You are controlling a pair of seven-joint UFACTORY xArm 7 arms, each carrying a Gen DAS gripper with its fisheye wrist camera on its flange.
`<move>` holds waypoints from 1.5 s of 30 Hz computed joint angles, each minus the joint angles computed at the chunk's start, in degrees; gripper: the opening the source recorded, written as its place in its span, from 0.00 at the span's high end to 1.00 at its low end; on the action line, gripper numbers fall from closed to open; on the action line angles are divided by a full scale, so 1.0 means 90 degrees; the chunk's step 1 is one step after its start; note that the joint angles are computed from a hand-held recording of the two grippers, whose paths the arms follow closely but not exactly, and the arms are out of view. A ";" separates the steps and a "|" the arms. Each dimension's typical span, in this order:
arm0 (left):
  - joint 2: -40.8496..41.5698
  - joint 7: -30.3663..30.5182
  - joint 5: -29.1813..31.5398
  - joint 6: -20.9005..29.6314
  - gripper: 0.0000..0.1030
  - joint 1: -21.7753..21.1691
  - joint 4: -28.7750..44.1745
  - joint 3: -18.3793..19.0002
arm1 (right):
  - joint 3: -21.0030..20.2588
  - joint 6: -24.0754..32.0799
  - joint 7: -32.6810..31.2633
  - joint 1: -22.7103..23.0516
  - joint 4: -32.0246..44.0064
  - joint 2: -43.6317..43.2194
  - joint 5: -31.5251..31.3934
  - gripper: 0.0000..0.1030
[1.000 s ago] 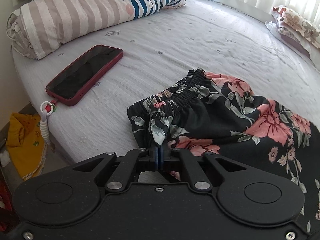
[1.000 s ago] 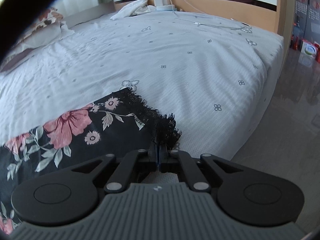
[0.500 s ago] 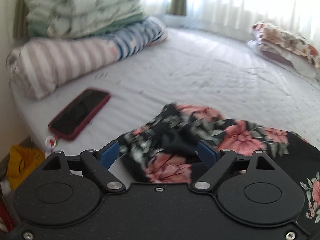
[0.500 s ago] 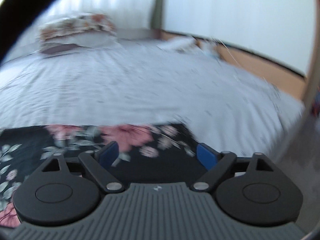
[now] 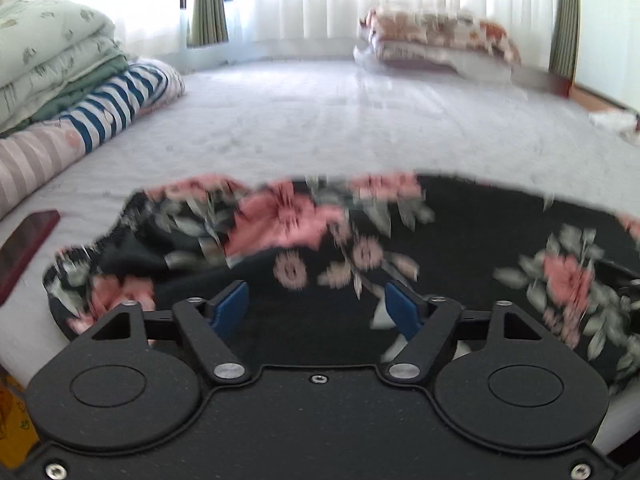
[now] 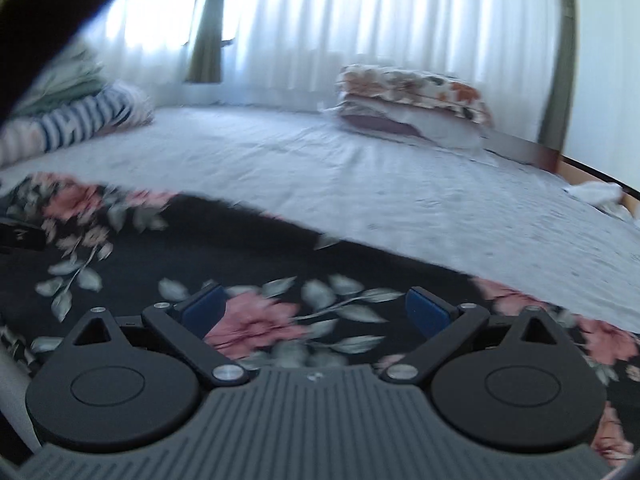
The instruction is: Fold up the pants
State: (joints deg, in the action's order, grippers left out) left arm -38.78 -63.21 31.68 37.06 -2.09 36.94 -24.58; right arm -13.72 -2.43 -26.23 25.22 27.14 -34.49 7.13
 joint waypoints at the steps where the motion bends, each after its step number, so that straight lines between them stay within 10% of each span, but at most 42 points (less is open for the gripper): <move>1: 0.0059 -0.0018 -0.0098 0.0072 0.35 -0.0053 -0.0011 -0.0005 | 0.0133 0.0027 -0.0006 -0.0026 -0.0059 0.0040 -0.0050 0.01; 5: -0.0266 -0.0201 -0.0263 -0.0026 0.37 -0.0283 -0.0474 0.0007 | 0.0781 0.0101 0.0188 -0.0389 -0.0780 -0.0480 -0.0137 0.03; 19: -0.1431 0.0885 -0.1304 0.0771 0.36 -0.0974 -0.0944 0.0432 | 0.0058 0.3222 -0.0323 -0.0311 -0.0025 -0.1507 0.0564 0.04; 26: -0.1551 0.0961 -0.1499 0.0845 0.36 -0.0905 -0.0981 0.0294 | 0.0168 0.2079 -0.0851 0.0725 0.0745 -0.0131 0.1806 0.04; 32: -0.1867 0.0979 -0.1440 0.0840 0.52 -0.0527 -0.0814 0.0398 | 0.1071 0.1724 -0.1061 0.0540 0.0676 0.0457 0.1813 0.14; 38: -0.1427 0.0733 -0.1299 -0.0261 0.50 -0.0019 -0.0861 0.0350 | 0.0135 0.3729 -0.2005 0.0865 0.1212 0.0083 0.2023 0.15; 45: -0.1340 0.0612 -0.1020 -0.0267 0.56 -0.0147 -0.1146 -0.0325 | -0.0757 0.5458 -0.1921 0.0686 0.3414 0.1538 0.3691 0.21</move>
